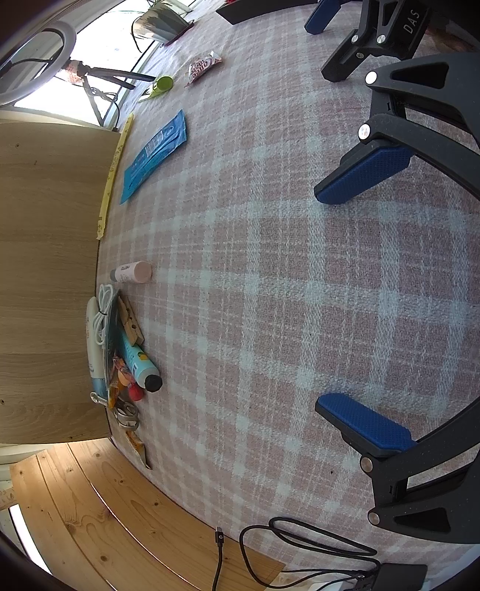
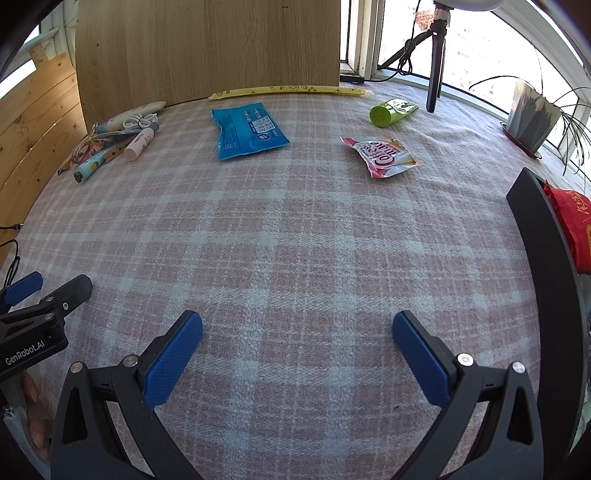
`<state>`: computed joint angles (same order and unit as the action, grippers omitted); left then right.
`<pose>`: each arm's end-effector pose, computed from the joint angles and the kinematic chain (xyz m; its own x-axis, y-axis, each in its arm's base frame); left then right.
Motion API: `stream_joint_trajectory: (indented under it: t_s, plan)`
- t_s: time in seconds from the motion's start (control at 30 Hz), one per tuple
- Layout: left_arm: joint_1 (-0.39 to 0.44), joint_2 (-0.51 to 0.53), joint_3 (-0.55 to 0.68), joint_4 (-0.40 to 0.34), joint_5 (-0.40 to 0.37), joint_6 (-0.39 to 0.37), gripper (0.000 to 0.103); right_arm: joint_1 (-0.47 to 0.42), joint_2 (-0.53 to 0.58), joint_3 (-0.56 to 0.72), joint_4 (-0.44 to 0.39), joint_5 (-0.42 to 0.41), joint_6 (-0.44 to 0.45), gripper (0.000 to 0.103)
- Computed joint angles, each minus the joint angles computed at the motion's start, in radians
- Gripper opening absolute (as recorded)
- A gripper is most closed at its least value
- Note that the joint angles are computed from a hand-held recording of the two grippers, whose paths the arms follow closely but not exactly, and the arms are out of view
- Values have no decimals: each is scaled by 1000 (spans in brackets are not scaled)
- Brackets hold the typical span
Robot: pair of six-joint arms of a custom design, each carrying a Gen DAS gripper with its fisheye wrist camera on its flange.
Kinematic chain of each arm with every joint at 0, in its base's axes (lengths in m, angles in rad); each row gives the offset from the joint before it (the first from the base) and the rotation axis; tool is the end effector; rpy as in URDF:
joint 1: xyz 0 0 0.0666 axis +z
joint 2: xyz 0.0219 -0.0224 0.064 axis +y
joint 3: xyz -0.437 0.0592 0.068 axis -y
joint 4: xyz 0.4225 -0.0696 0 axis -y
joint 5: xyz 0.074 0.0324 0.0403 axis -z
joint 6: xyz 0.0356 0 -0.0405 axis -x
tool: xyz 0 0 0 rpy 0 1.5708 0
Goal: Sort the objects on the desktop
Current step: 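Grasp the small white lotion bottle with the left gripper while the right grasps the blue wipe pack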
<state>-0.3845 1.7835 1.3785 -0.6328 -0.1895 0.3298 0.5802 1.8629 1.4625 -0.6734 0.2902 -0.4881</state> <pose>0.5809 -0.2283 0.2830 -0.8459 -0.0008 -0.5333 0.0060 0.9999 -0.0111 0.5522 0.3493 0.2697 -0.8421 -0.0147 -0.5391 -0.0184 0.9998 0.0014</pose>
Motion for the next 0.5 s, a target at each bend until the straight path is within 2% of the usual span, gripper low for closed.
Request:
stream_joint_trajectory:
  t_s: [0.17, 0.23, 0.33, 0.5]
  plan:
    - [10, 46, 77, -119, 23, 29, 102, -11, 38, 88, -152, -63, 4, 103]
    - [16, 63, 115, -170, 60, 30, 99, -19, 55, 125, -208, -104, 9, 103]
    - [19, 75, 160, -222, 79, 29, 92, -35, 39, 125, -191, -166, -25, 103]
    - [22, 76, 222, -270, 85, 8, 92, -51, 35, 183, -222, -172, -34, 103]
